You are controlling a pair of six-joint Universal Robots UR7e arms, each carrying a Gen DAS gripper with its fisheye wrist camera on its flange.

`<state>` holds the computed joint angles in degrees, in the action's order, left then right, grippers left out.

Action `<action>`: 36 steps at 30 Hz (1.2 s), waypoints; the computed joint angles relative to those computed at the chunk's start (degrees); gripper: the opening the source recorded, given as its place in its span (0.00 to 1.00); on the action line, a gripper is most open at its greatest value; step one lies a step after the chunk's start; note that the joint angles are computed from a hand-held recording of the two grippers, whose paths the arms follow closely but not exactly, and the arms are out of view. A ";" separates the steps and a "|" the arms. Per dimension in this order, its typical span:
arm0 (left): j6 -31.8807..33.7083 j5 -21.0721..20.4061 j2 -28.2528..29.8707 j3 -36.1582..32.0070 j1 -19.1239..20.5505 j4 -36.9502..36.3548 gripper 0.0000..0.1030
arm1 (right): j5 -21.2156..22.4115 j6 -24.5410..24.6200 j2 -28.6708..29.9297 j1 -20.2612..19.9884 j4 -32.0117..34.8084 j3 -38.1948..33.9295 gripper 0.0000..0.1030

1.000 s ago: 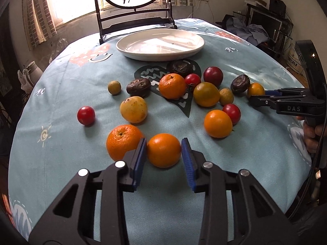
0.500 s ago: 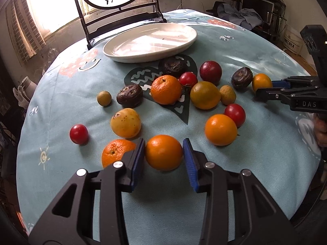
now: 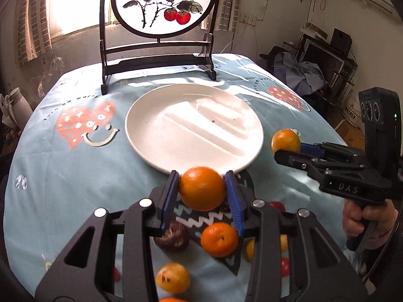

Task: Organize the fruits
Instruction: 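Carry both fruits to the white plate and open both grippers, then grasp the dark brown plum with the right gripper while the left grasps an orange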

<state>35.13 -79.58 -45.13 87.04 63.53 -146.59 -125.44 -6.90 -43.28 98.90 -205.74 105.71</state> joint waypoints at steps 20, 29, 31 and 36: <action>-1.21 7.97 7.60 -8.60 -1.00 -0.48 0.84 | -1.96 0.63 0.44 -1.39 7.30 -4.76 0.61; 1.61 4.77 -10.03 14.10 1.89 -12.68 0.95 | -9.28 4.81 0.84 3.53 -6.22 9.93 0.62; 2.24 4.38 -12.71 17.52 3.06 -13.45 0.95 | -10.82 6.52 1.69 4.22 -6.60 11.52 0.62; 1.52 3.93 -16.45 22.35 5.78 -13.33 0.95 | -12.41 8.98 2.90 5.13 -5.39 13.03 0.62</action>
